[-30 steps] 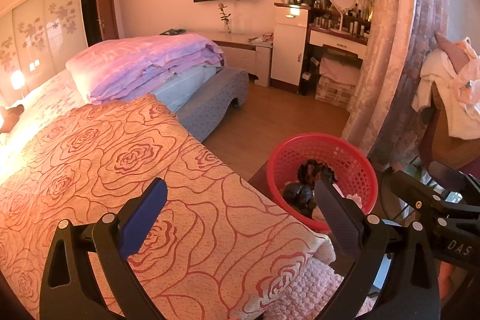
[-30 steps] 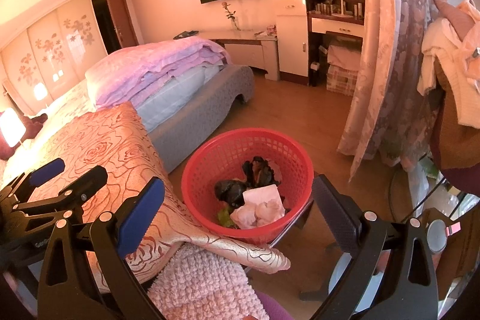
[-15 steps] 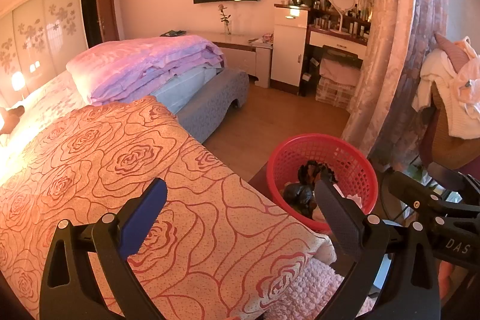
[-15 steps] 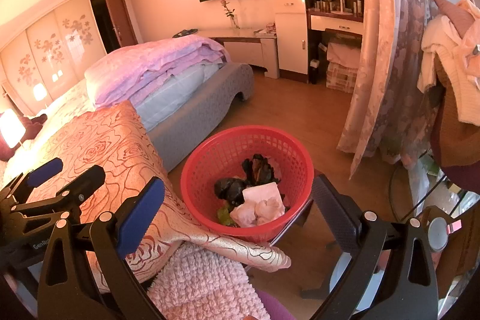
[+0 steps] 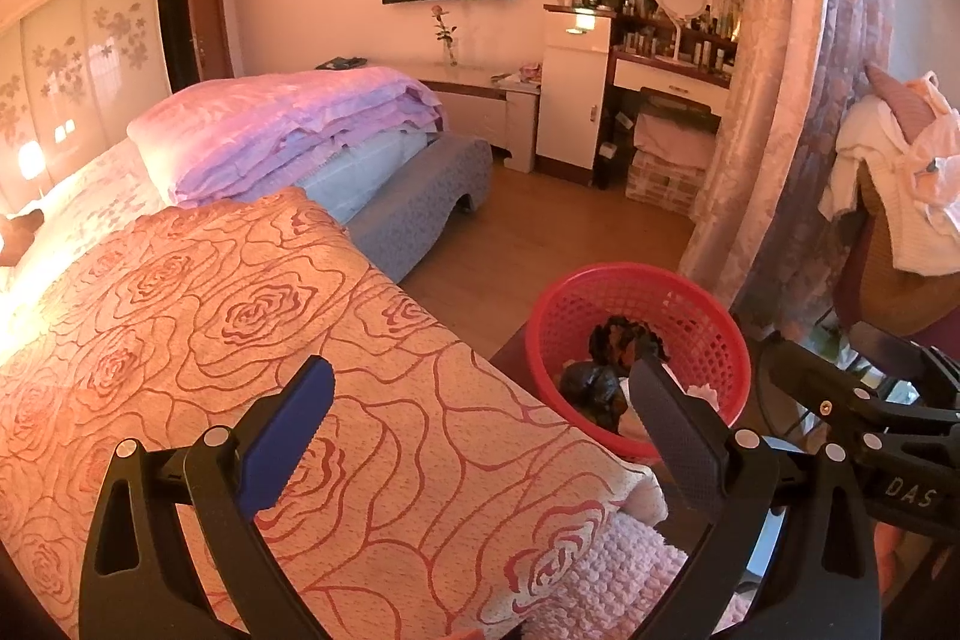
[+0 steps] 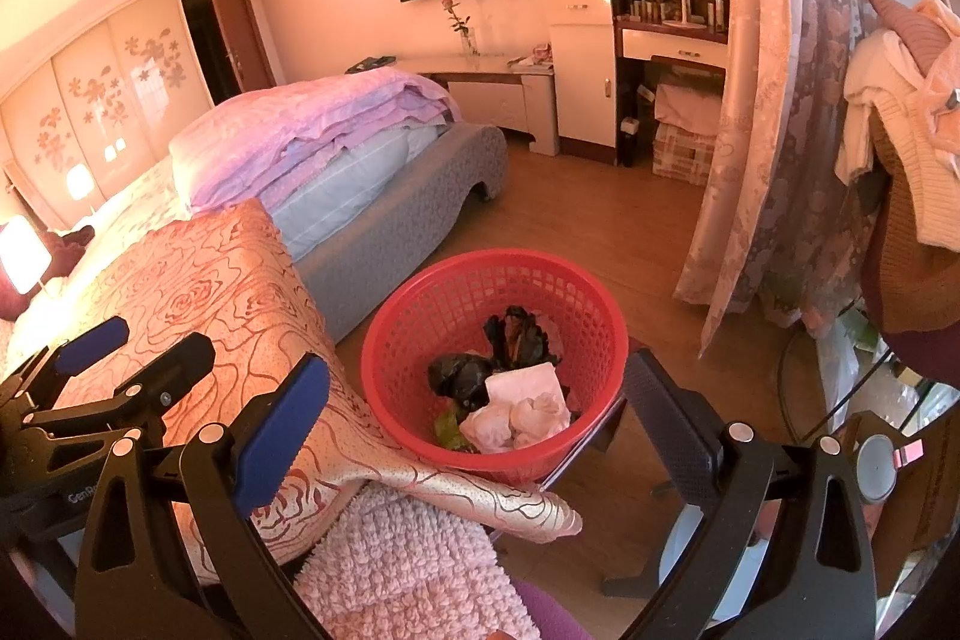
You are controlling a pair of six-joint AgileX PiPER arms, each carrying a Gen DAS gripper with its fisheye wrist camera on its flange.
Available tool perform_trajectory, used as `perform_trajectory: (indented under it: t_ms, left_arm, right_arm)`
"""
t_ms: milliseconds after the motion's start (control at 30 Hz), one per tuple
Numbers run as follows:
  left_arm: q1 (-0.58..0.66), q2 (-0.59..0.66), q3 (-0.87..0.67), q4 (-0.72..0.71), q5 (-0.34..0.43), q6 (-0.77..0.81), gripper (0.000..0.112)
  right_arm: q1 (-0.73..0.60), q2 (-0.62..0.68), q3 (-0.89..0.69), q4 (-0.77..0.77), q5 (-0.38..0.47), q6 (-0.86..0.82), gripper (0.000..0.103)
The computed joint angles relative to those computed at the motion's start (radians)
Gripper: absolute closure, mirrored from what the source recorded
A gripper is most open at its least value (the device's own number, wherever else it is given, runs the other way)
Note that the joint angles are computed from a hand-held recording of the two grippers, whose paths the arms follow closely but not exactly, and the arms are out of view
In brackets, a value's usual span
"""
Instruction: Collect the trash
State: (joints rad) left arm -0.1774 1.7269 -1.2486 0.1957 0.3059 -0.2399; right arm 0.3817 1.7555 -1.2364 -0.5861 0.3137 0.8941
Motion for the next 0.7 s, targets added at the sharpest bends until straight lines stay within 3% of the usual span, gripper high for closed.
perform_trajectory:
  t_ms: [267, 567, 700]
  left_arm:
    - [0.007, -0.015, 0.031, -0.006, -0.054, 0.016, 0.017]
    - [0.059, -0.014, 0.004, -0.080, 0.006, 0.067, 0.017]
    - [0.143, -0.057, 0.042, 0.002, 0.004, -0.015, 0.017]
  right_arm:
    - [0.002, 0.000, 0.007, -0.028, -0.001, 0.035, 0.007]
    - [0.015, -0.009, 0.062, -0.146, -0.022, 0.170, 0.007]
    - [0.026, 0.012, 0.032, -0.047, -0.010, 0.052, 0.007]
